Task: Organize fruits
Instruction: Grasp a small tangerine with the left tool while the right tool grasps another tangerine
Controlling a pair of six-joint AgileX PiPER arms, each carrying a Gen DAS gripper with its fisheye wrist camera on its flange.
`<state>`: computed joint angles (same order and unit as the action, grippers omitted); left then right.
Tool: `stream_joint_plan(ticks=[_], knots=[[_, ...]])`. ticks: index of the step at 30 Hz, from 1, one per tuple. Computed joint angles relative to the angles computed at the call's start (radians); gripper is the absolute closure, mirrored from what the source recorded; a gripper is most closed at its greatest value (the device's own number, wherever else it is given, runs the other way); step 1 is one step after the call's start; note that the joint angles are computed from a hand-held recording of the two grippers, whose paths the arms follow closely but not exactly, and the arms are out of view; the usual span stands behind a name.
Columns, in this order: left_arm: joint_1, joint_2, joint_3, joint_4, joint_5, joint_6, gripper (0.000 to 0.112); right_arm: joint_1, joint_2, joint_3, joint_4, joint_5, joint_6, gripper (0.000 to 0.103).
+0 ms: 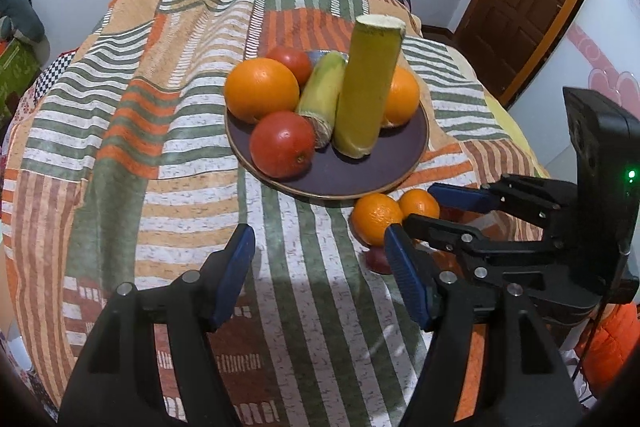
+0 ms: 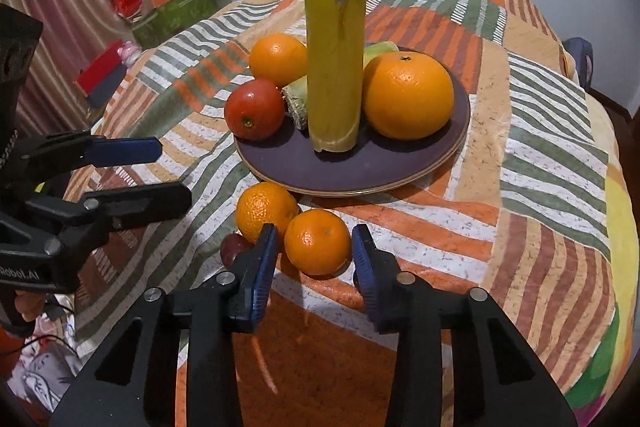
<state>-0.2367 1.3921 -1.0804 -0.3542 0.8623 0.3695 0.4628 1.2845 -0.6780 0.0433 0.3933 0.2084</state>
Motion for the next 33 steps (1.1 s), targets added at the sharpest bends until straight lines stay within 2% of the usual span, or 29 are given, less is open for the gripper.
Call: stream_joint_plan(ticks=[1,7,12,18,21,24,26,29,33], knots=[[-0.006,0.002,0.000,0.003,-0.002,-0.005,0.046,-0.001,-0.001,0.001,0.000,0.000,-0.004,0.071],[-0.041,0.024,-0.011,-0.003,-0.010,-0.022,0.046,-0.005,-0.022,0.015,-0.004,0.002,-0.020,0.072],[-0.091,0.031,-0.012,0.025,-0.038,-0.053,0.046,-0.052,-0.109,0.046,0.068,0.012,-0.084,0.072],[-0.147,0.068,-0.024,0.060,-0.057,-0.081,0.055,-0.102,-0.203,0.064,0.071,0.044,-0.097,0.072],[-0.176,0.089,-0.023,0.110,-0.085,-0.132,0.060,-0.126,-0.218,0.070,0.099,0.050,-0.127,0.072],[-0.189,0.107,-0.021,0.125,-0.101,-0.148,0.066,-0.122,-0.215,0.078,0.051,0.039,-0.075,0.072],[-0.190,0.114,-0.019,0.108,-0.099,-0.136,0.075,-0.135,-0.208,0.086,0.081,0.034,-0.101,0.072],[-0.203,0.109,-0.008,0.118,-0.111,-0.145,0.075,-0.160,-0.193,0.095,0.148,0.024,-0.160,0.072],[-0.194,0.097,-0.006,0.106,-0.107,-0.130,0.076,-0.155,-0.187,0.088,0.154,0.018,-0.161,0.072]])
